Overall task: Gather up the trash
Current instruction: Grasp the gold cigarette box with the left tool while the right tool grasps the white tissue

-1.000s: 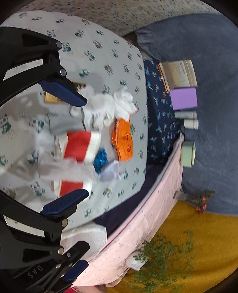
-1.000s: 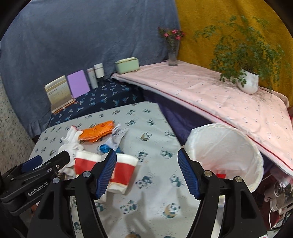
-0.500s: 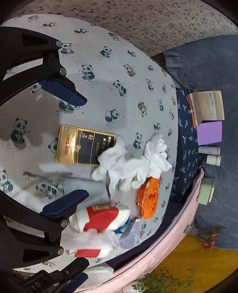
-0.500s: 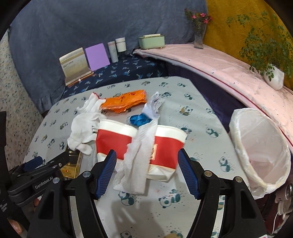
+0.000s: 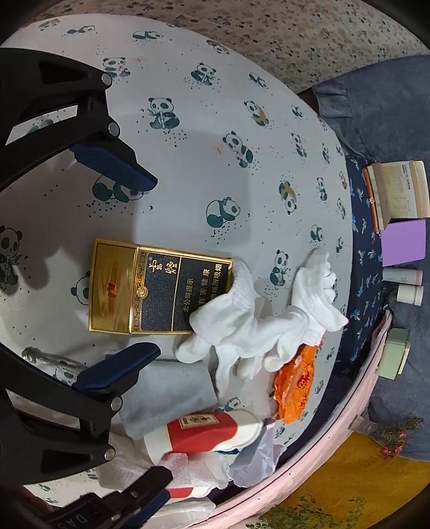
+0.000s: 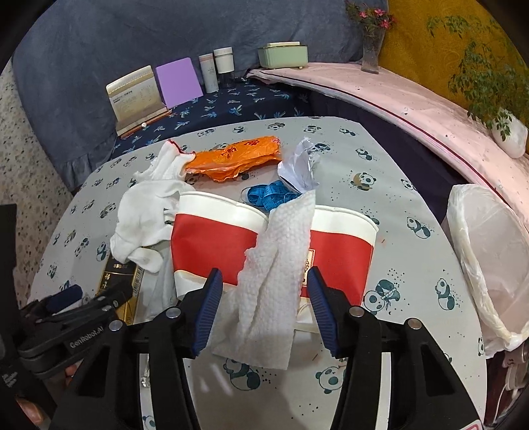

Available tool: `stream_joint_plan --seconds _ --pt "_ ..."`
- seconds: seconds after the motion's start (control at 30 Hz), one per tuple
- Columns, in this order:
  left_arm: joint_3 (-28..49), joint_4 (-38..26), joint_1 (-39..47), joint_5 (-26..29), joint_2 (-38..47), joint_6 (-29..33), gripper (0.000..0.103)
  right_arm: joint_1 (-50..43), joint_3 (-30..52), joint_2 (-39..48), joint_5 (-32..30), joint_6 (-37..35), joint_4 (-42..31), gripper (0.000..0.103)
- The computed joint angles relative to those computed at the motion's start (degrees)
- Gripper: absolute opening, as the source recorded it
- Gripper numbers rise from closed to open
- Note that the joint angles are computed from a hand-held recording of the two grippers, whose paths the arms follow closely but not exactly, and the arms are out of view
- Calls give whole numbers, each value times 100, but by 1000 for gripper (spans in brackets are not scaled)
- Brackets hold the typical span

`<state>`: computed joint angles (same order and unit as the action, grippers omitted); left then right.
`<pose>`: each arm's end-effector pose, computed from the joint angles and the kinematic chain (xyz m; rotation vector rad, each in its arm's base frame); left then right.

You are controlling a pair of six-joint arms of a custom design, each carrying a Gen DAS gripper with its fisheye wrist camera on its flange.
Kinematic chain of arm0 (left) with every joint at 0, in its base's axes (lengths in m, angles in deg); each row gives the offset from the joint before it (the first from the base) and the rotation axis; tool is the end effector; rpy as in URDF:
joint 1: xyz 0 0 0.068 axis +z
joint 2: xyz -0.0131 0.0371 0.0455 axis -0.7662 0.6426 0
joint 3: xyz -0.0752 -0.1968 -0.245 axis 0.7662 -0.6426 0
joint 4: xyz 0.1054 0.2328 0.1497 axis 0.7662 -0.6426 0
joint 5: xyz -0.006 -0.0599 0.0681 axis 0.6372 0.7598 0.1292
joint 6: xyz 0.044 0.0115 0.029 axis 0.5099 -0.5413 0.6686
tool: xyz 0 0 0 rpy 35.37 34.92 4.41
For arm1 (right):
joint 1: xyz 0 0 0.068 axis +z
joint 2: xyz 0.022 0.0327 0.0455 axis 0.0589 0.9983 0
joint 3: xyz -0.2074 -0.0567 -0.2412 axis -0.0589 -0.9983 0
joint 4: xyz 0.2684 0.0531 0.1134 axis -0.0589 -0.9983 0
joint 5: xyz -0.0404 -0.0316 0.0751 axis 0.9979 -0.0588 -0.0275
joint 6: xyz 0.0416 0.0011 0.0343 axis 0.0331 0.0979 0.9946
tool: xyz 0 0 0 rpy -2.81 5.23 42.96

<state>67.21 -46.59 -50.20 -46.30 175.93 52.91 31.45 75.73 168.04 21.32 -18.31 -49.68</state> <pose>0.3223 -0.0019 -0.0019 -0.1547 2.5781 -0.0786 0.3012 0.1498 0.0354 0.1108 2.4567 0.0836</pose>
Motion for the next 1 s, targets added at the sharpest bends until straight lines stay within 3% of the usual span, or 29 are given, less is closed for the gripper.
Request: stream_joint_plan --seconds 0.2,0.3,0.4,0.43,0.53,0.73,1.0 --pt "85 154 -21 18 232 62 88 5 122 42 -121 -120 -172 15" --pt "60 225 -15 60 220 76 82 -11 104 73 -255 -79 -102 10" --pt "19 261 -40 44 178 152 57 -19 24 2 -291 -88 -10 8" --pt "16 221 -46 70 148 169 54 -22 -10 -35 -289 -98 23 7" --pt "-30 149 -15 258 54 143 53 -36 -119 -198 -289 -114 89 6" --pt "-315 211 -138 136 -376 58 53 -78 -442 -787 -197 -172 184 6" --pt "-783 -30 -415 114 -1710 -118 53 -290 -986 -1896 -77 -308 238 6"
